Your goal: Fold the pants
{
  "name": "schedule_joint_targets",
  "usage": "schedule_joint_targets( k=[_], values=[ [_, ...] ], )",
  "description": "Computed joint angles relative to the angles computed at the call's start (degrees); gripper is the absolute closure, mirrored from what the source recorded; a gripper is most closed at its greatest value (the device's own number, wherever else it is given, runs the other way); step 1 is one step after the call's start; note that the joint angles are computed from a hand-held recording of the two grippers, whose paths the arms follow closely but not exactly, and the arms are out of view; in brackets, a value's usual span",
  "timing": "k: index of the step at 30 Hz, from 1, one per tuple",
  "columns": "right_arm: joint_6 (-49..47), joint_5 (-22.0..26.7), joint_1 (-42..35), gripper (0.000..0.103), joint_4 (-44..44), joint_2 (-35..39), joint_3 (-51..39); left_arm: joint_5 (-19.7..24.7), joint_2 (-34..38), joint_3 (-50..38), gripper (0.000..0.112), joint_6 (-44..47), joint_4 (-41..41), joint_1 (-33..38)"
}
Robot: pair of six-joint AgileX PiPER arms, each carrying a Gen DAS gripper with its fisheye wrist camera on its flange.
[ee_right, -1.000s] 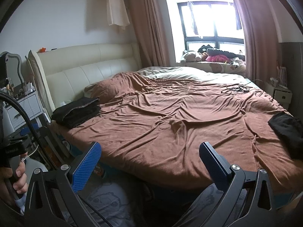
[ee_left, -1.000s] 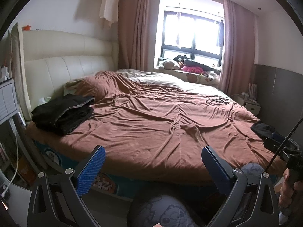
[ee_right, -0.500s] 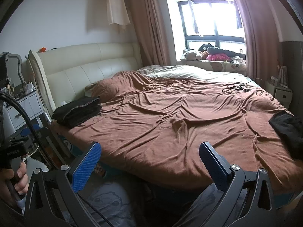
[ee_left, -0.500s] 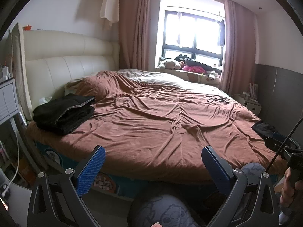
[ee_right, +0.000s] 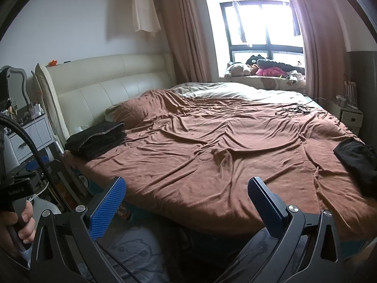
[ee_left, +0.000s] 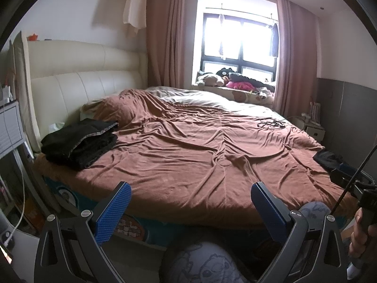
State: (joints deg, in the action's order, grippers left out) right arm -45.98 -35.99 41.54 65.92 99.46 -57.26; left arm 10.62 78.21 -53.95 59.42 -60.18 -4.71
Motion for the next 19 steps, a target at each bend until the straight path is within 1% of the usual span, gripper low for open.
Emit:
schedule_joint_targets(
  k=[9,10,14,15,19],
  values=[
    [0.6,-0.1,0.0,0.0,-0.3,-0.6,0.6,0.4,-0.2,0.1,0.01,1.0,-0.7,0.2],
    [0.5,-0.2,0.1,0.0,-0.2,-0.6,0.6,0.2,-0.4,-0.2,0.01,-1.3,1.6,-0.3],
    [0.2,-0.4,0.3,0.0,0.3,-0.7,0.6,1.1,-0.8,-0.7,0.01,-3.1,3.6,-0.2],
    [-0.1,-0.4,0.3,0.0,0.6,-0.8,0.6,0.9,-1.1,-0.7,0.01,-4.8,5.1,-0.6],
    [0.0,-1.2,0.7,0.0,0.8,-0.9,0.7,1.3,-1.6,-0.6,0.01,-4.8,5.1,-0.5]
  ],
)
